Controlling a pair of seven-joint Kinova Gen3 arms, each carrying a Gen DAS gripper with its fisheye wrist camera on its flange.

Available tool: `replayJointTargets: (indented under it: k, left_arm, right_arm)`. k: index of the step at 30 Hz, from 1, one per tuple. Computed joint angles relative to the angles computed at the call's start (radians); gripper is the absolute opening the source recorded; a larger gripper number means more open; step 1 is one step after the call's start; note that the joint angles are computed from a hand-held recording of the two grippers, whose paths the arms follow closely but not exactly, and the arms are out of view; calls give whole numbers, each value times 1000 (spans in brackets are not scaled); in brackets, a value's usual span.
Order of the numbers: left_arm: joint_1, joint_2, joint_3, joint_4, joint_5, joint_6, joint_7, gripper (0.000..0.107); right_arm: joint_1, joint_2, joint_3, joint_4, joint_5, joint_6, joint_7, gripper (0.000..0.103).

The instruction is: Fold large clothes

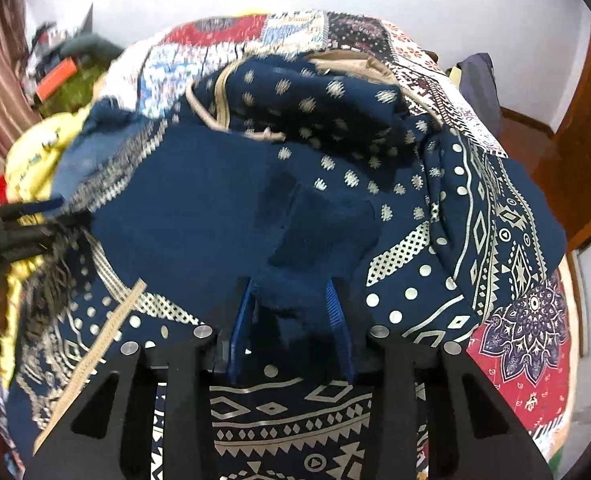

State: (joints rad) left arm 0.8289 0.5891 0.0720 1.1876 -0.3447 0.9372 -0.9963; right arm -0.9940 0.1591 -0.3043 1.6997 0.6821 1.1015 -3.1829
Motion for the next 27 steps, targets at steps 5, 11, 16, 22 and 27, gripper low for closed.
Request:
replayJointTargets:
  k: [5,11,16,22,27]
  left_arm:
    - [-30,18,14,-7,49,-2,-21,78]
    - [-2,25,-8,-11,18,8,-1,81]
    - [3,26,-15,-3,8,2,30,85]
    - [34,11,-34,23,-31,-14,92,85]
    - [57,-7,-30,17,-74,1,103,84]
  right_arm:
    - [-11,-59,-17,41,45,52,-72,11]
    - [34,-99,-46,73,16,83,-125,11]
    - [76,-126,-63,124,-67,70,-146,11]
    - [114,-180,-85,170,-137,87,-164,12]
    - [182,-250,-107,202,-151,83,-172,44]
